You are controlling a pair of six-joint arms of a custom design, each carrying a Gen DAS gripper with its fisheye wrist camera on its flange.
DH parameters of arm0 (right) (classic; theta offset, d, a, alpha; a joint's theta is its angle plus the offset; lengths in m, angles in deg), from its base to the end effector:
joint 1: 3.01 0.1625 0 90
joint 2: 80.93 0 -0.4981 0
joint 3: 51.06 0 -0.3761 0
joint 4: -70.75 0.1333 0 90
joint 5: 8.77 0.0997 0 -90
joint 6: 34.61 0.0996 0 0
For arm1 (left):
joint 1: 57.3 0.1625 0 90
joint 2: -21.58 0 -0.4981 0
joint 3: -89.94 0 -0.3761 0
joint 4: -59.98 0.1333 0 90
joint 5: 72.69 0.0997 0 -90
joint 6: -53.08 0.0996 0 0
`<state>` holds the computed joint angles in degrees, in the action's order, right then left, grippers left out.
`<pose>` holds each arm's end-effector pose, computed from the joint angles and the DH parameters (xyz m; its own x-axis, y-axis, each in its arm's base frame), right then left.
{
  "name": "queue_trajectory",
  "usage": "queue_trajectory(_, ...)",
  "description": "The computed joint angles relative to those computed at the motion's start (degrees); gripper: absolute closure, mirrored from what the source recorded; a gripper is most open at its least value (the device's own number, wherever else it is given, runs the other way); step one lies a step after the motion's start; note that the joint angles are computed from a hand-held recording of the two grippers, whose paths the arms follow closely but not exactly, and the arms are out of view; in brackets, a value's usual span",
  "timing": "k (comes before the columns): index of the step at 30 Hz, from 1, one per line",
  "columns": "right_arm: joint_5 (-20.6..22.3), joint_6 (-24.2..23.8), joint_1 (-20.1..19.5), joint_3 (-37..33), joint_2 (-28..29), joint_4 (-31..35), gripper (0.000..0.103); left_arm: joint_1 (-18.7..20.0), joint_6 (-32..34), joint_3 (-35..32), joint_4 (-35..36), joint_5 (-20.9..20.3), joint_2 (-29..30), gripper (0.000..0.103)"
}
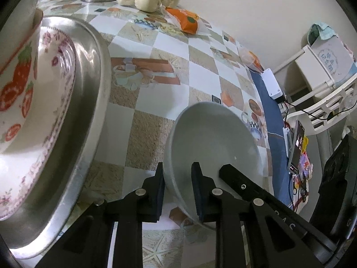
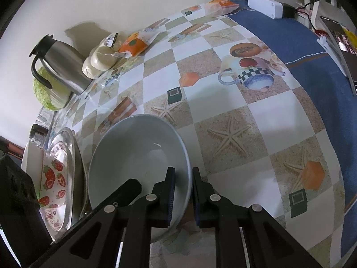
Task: Organize plates and bowls
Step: 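Lift the white round bowl with both grippers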
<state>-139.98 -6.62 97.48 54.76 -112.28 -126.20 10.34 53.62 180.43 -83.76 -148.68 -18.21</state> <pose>0.1850 -0.6272 0.0496 -0.7822 0.5755 0.2387 0.2418 0.6335 -0.7350 -0.1305 -0.7310 0.0990 -0.8986 0.3659 -0.2422 0.3884 0.9201 -0.0508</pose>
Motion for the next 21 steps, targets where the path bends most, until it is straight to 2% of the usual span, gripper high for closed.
queue_trajectory(13, -1.2, -1.4, 2.0, -0.3, -0.3, -2.8, 0.087, -0.7, 2.9, 0.5, -2.6, -2.7, -2.2, 0.080)
queue_trajectory(21, -5.0, -5.6, 6.6, -1.2, -1.2, -7.8, 0.087, -2.0, 5.6, 1.0, -4.4, -6.6, -6.0, 0.080)
